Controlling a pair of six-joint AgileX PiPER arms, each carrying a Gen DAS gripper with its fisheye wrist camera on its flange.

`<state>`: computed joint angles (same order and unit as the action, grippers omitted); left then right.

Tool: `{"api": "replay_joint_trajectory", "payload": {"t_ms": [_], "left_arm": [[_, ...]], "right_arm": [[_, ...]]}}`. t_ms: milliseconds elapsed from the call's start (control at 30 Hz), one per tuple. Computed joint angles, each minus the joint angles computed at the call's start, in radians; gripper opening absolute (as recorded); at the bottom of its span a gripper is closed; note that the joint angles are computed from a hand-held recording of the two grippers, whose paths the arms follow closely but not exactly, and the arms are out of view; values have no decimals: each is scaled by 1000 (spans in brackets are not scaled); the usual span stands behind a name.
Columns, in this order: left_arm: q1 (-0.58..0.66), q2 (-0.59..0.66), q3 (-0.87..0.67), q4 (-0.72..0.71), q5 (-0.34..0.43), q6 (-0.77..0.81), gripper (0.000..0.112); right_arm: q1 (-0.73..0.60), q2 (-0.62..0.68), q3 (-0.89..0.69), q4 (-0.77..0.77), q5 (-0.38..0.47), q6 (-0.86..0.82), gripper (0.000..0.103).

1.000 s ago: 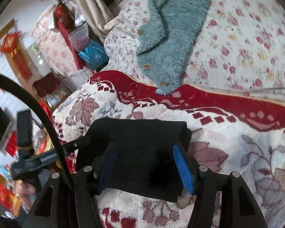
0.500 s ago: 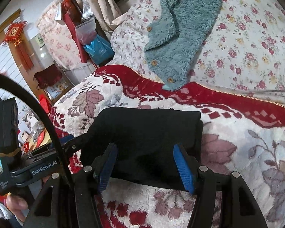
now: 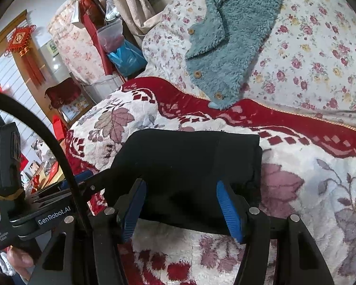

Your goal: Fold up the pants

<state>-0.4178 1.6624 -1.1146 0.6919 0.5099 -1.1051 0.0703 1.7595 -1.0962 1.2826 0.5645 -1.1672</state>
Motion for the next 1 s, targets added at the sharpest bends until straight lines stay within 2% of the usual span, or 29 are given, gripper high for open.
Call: {"api": "replay_joint_trajectory", "payload": {"t_ms": [800, 933, 1000], "left_arm": [[2, 5, -1, -2, -4, 5, 67], [-12, -6, 19, 119, -2, -94, 67], [-14, -8, 13, 86, 3, -57, 67]], "right_arm": [[8, 14, -14, -2, 0, 15, 60], [12, 13, -11, 3, -1, 15, 60], [7, 6, -1, 18, 3, 2, 60]]}}
